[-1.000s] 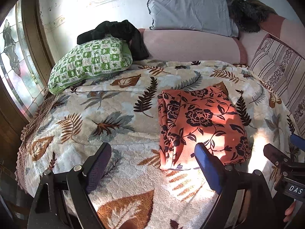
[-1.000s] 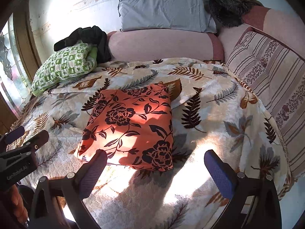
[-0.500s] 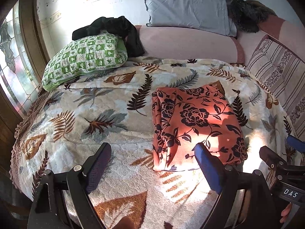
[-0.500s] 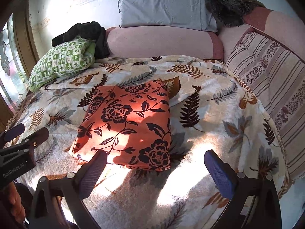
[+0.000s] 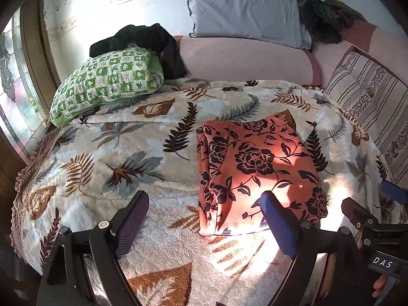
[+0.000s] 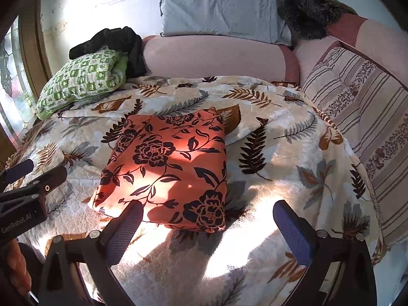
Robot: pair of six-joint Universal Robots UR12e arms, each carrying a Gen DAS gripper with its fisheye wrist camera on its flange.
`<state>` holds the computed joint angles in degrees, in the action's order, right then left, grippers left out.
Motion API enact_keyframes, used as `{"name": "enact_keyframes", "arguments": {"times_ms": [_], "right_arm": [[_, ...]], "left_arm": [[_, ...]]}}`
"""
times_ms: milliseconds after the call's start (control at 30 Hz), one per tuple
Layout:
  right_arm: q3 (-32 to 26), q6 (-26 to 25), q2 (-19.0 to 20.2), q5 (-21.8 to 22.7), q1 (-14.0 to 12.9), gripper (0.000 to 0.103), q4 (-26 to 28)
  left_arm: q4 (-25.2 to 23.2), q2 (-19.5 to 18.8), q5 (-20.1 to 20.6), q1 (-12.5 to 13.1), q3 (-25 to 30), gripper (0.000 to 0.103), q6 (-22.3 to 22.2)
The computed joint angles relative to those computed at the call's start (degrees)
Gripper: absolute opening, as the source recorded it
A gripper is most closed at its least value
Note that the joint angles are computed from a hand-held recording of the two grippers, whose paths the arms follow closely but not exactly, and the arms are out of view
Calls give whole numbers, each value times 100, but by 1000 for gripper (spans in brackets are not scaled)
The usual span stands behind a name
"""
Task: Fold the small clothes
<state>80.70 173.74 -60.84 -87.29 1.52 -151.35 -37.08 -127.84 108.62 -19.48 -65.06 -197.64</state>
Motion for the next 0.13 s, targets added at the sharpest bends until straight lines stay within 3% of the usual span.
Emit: {"name": "enact_keyframes", "arguments": {"times_ms": [133], "right_arm": [[-44,4,31,-33,8,103,23]], "left_arm": [[187,-76,43,-5,99,89,150]]}}
